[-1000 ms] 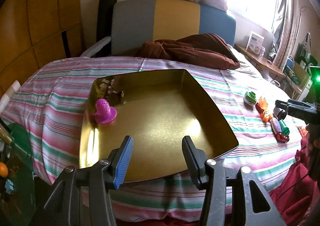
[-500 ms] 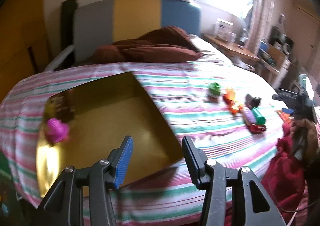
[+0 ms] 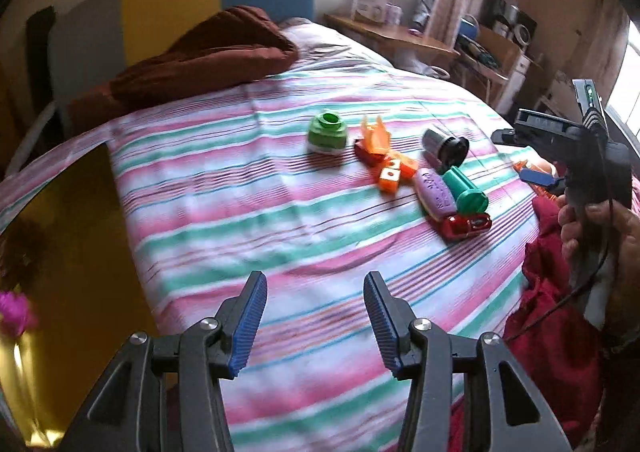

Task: Organize rigid objects
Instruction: 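Grasp orange linked cubes with left tool while right tool grasps green stamp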

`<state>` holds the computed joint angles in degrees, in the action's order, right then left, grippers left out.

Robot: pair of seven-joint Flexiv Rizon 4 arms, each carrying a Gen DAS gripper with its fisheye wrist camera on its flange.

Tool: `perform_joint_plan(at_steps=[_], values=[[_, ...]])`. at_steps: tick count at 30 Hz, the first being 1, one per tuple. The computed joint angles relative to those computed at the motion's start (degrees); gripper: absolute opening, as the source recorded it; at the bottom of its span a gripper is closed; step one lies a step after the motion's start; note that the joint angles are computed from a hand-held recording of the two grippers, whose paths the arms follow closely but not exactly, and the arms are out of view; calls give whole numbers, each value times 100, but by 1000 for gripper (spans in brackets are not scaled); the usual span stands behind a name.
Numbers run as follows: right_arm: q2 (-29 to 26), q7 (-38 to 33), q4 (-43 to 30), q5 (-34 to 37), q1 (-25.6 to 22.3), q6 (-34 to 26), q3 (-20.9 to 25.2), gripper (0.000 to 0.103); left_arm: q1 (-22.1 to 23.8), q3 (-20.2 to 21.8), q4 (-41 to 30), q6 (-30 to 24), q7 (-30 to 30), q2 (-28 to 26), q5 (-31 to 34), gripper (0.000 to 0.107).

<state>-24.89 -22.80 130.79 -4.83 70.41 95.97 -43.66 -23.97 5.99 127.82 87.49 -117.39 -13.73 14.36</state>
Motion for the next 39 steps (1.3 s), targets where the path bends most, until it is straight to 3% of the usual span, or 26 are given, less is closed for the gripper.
perform_joint_plan(at_steps=[2, 12, 21, 24, 26, 27, 28, 32, 35, 39], values=[[33, -51, -61, -51, -245, -16, 276, 76, 162, -234, -160, 22, 217, -202, -222, 51], [43, -193, -116, 68, -631, 236, 747, 76, 609, -1073, -982, 60, 1772, -1129, -1186, 49], [43, -374, -218, 247, -1025, 378, 1226, 76, 734, -1464, -1857, -244, 2754, -1932, -1996, 49], [43, -431, -244, 290, -1079, 364, 1302, 76, 490, -1243, -2267, -387, 2840, -2209, -2074, 49], [34, -457, -251, 295, -1070, 353, 1297, 76, 457, -1221, -2499, -493, 2906, -2405, -2146, 42], [25, -470, -260, 289, -1053, 333, 1278, 76, 407, -1156, -2585, -552, 2903, -2475, -2158, 28], [13, -482, -270, 272, -1019, 307, 1237, 76, 427, -1175, -2642, -634, 2932, -2539, -2199, 25], [10, -549, -332, 59, -1095, 163, 1312, 66, 692, -1513, -2178, -141, 3097, -2426, -2349, 24], [41, -556, -437, -125, -1559, 31, 1816, 53, 544, -1327, -1692, 72, 2959, -2140, -2331, 24], [48, -429, -451, -313, -1791, 8, 2036, 52, 283, -1065, -887, 551, 2652, -1722, -2259, 25]])
